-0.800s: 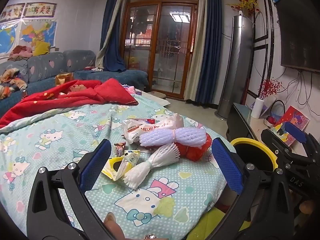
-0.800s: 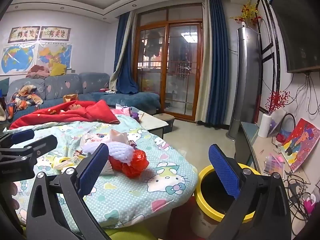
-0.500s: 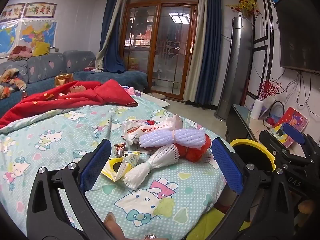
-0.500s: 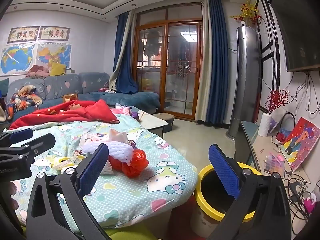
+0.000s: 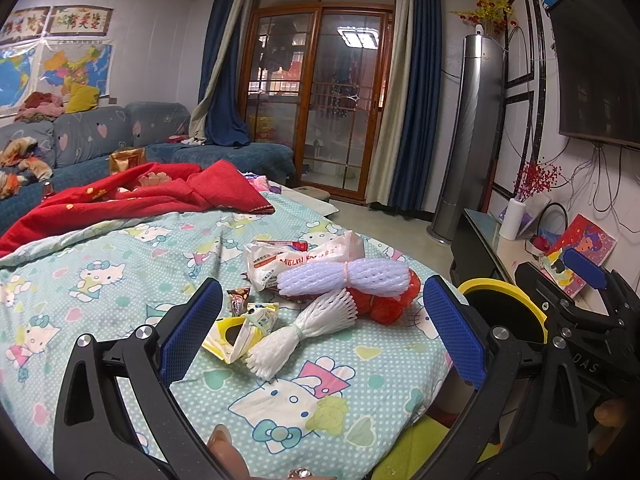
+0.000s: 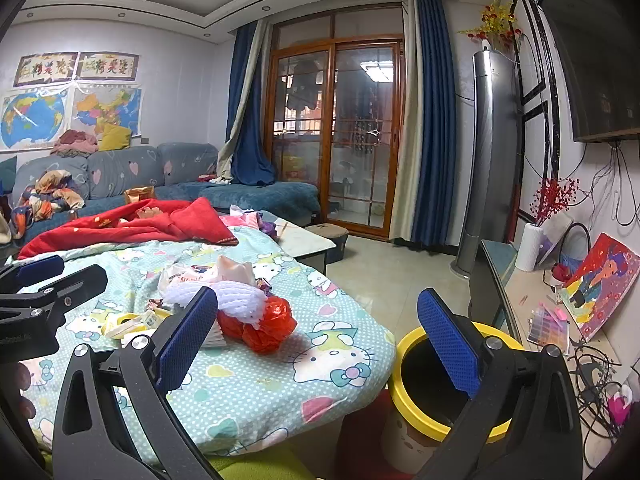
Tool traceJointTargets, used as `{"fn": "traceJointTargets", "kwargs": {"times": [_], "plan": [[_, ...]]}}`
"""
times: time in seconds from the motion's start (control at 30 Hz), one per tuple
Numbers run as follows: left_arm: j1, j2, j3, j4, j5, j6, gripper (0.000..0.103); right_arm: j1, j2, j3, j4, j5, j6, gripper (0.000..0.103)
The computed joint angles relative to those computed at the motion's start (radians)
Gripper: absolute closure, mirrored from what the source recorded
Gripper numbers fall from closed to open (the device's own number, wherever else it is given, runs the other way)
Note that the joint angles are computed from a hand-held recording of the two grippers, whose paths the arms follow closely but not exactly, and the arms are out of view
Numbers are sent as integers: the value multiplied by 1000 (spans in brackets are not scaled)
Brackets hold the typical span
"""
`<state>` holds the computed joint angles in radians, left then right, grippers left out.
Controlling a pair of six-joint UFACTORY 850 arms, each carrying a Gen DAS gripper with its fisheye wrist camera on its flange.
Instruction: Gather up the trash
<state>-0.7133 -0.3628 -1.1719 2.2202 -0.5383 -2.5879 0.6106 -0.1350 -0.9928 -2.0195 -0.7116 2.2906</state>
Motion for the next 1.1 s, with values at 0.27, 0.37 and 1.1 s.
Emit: {"fn": "traceJointTargets", "kwargs": {"times": [0.27, 0.37, 1.1], "plan": [[0, 0, 1, 3, -1, -3, 11, -1, 0, -3, 17, 2, -8, 6], [0, 0, 1, 3, -1, -3, 11, -2, 0, -3, 15, 5, -7, 6], [-1, 1, 2, 1, -4, -2, 11, -6, -2, -2, 20, 8, -4, 6]]}}
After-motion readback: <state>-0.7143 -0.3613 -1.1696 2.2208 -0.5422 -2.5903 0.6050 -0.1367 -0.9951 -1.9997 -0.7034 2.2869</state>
